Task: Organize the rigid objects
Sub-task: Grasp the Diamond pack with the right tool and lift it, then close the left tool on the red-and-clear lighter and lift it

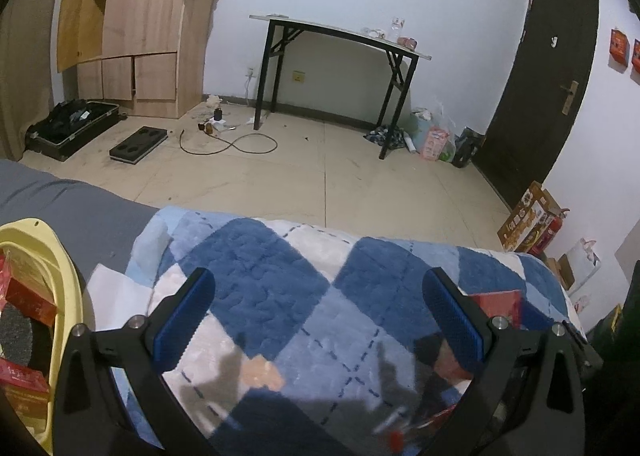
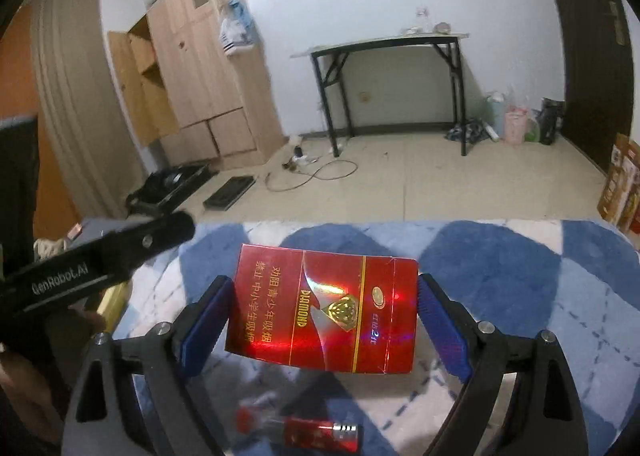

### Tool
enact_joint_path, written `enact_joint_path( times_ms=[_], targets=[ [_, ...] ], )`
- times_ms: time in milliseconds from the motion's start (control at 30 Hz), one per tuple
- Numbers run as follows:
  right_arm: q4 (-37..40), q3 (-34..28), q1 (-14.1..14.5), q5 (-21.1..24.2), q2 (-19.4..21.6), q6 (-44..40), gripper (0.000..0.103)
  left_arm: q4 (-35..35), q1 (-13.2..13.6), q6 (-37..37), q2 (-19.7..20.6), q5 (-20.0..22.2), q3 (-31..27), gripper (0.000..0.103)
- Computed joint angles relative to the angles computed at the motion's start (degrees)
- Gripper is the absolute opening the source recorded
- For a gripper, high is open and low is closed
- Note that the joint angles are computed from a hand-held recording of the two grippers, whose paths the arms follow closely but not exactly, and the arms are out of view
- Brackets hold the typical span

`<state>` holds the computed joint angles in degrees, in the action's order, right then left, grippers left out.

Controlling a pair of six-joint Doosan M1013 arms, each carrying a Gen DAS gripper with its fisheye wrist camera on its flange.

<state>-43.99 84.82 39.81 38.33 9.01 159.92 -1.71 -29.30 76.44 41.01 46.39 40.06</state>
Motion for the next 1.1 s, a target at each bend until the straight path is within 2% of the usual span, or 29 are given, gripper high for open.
enact_joint_path(
  times_ms=[33,133,233,300,400,500,600,700,867,967,1100],
  targets=[
    [-0.07,0.65,-0.31,-0.74,-0.46,1.05,0.090,0.13,-0.05,0.01,0.06,0.21,-0.09,0.103],
    [-2.84,1.03,-0.03,3.84,-0.93,6.14,0.090,-0.07,-0.27,2.00,0.84,2.79,-1.52,0.103],
    [-4.62,1.08,-0.06,11.89,-1.45,11.48,0.091,-4.63,-0.52,7.36,2.89,10.13,-5.55,0.103],
    [-4.20,1.95,-0.62,13.97,-2.38,13.32,0.091,-12.46,-0.35,10.22,5.58,19.94,-10.39,0.103],
    [-3.97,3.66,-1.48,16.99,-4.02,16.85,0.091,-19.29,-0.34,11.51,7.58,27.88,-13.02,0.103],
    [-3.77,4.29,-2.01,17.98,-4.80,18.23,0.091,-22.36,-0.22,7.57,9.19,32.89,-13.93,0.103],
    [-3.24,4.17,-2.11,17.07,-4.66,17.76,0.091,-19.45,-0.92,3.72,7.57,29.14,-10.60,0.103],
    [-1.91,2.74,-2.14,17.01,-3.62,14.50,0.091,-19.64,-1.08,0.13,7.15,29.51,-10.05,0.103],
    [-1.08,1.82,-2.34,16.79,-2.88,12.10,0.091,-15.34,-2.25,-1.29,6.03,28.15,-8.01,0.103],
    [-0.82,1.76,-2.53,16.94,-2.79,11.94,0.091,-9.77,-3.91,-2.41,5.33,25.01,-5.88,0.103],
    [-0.80,1.67,-2.57,17.18,-2.70,12.07,0.091,2.73,-7.14,-3.30,3.30,19.86,-0.87,0.103]
  ],
)
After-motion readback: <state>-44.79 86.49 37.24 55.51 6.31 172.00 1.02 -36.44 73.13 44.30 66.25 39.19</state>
